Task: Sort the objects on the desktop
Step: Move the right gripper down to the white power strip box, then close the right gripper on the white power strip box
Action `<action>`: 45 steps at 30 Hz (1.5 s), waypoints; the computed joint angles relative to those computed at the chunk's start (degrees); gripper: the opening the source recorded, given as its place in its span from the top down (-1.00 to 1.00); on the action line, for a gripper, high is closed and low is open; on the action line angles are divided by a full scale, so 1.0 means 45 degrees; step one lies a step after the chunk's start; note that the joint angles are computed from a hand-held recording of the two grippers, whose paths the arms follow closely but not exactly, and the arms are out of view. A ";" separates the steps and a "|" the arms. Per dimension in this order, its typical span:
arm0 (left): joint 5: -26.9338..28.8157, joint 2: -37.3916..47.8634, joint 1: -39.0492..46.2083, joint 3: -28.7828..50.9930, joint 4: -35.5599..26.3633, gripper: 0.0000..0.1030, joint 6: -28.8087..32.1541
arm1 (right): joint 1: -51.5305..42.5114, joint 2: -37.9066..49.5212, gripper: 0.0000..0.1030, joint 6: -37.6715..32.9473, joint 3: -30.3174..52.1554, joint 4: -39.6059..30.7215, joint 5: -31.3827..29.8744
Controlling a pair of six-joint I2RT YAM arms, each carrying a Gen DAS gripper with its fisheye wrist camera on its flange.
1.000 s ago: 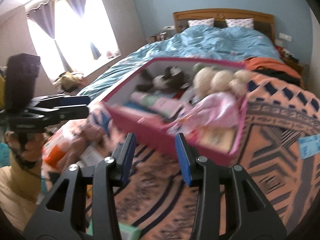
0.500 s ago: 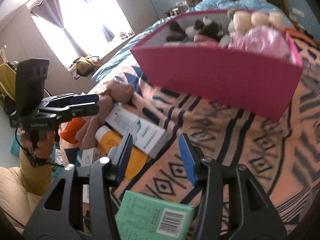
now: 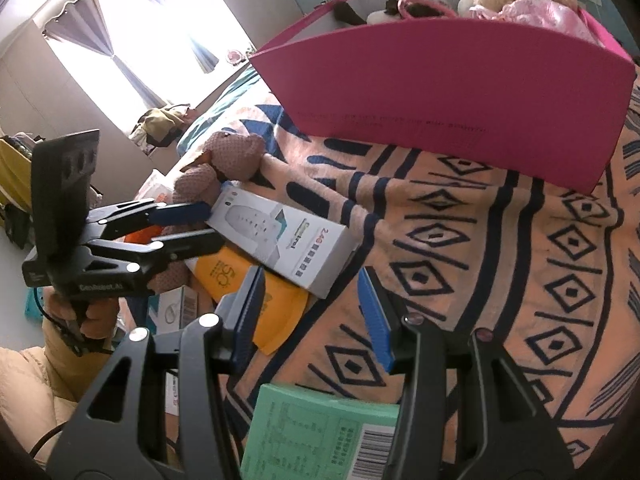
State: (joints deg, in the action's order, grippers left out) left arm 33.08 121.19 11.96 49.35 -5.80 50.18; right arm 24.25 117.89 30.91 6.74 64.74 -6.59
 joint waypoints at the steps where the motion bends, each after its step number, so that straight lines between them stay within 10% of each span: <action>1: 0.0099 0.0127 0.0079 0.0266 -0.0391 -0.14 0.0097 | 0.0026 0.0048 0.02 0.0044 0.0090 -0.0070 0.0023; 18: -0.0643 0.0192 -0.0806 0.0508 -0.1255 -0.61 0.0518 | -0.0163 0.1516 0.02 0.0454 0.1245 0.0031 -0.0671; 45: 0.0062 0.0560 -0.1239 0.1051 -0.1926 -0.21 -0.0783 | -0.0613 0.1397 -0.03 0.0394 0.0128 0.1226 0.0023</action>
State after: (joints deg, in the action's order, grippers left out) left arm 33.36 123.71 6.38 54.08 -14.47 46.66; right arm 21.49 124.17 32.68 7.31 70.26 -6.49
